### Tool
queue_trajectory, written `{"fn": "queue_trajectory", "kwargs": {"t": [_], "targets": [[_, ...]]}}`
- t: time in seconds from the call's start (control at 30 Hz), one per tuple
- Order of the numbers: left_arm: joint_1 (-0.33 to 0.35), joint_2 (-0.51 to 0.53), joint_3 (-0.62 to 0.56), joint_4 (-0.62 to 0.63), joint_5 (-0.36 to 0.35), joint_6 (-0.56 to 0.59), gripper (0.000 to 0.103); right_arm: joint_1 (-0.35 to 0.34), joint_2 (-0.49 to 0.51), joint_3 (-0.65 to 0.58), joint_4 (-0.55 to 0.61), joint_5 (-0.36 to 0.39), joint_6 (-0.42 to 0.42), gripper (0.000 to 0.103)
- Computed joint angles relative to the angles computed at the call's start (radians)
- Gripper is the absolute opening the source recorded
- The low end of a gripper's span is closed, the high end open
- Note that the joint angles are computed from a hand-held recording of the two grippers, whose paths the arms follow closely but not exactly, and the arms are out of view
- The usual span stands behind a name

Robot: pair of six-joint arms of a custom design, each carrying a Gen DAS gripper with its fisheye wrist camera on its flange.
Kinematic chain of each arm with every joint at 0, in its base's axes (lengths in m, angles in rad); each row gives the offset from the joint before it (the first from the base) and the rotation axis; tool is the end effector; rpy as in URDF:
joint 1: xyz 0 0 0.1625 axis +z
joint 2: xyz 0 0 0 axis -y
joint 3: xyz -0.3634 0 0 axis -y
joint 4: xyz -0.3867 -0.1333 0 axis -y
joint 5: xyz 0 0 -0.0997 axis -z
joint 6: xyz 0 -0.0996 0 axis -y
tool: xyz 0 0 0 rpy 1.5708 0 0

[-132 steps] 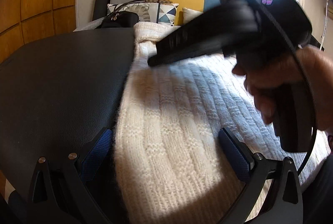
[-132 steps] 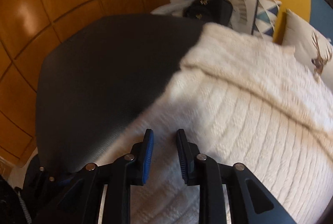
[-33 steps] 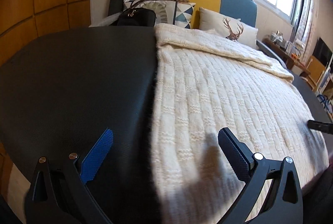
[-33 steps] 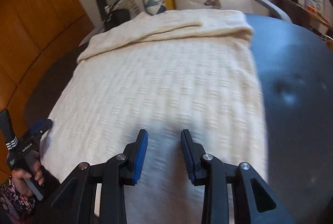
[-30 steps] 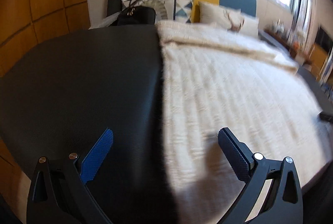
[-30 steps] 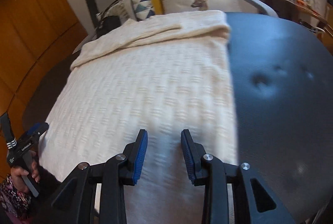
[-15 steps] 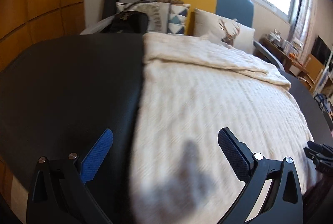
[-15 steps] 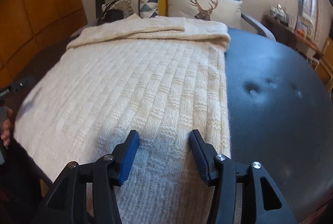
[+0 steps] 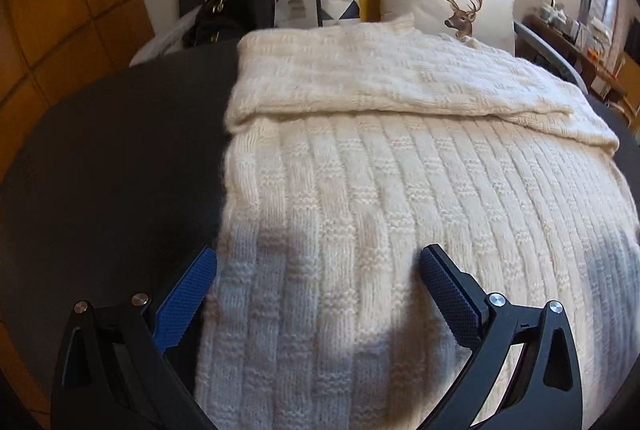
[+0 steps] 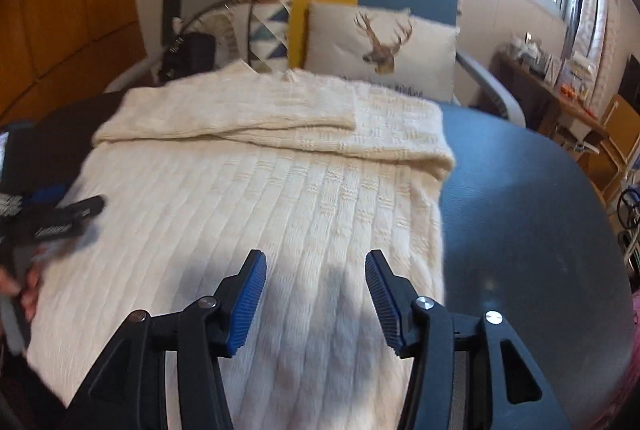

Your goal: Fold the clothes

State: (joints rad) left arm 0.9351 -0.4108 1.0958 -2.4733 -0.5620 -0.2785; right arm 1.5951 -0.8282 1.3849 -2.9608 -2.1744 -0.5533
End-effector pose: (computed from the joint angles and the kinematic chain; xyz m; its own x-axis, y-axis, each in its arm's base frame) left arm -0.2651 -0.7258 0.0327 -0.6759 -0.0531 -0.7351 0.4097 0.8020 -0.4346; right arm 0.0938 -0.6997 0.2445 -0.7003 -0.0129 0.7137 -0.4518 0.7821 -0.4292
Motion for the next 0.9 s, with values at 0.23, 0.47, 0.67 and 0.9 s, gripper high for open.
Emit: {"fn": "queue_trajectory", "kwargs": {"t": [0.23, 0.47, 0.67, 0.9], "targets": [[0.024, -0.037, 0.055, -0.05, -0.085, -0.027, 0.103, -0.04, 0.098, -0.12, 0.074, -0.007, 0.032, 0.054], [0.009, -0.11, 0.208, -0.149, -0.107, -0.03, 0.103, -0.065, -0.011, 0.079, -0.063, 0.061, 0.001, 0.055], [-0.008, -0.168, 0.31, -0.182, -0.09, -0.048, 0.103, -0.064, -0.067, 0.214, -0.185, 0.071, -0.031, 0.055], [-0.017, -0.059, 0.059, -0.077, -0.031, -0.058, 0.103, -0.054, -0.086, 0.096, -0.027, 0.187, 0.055, 0.055]]}}
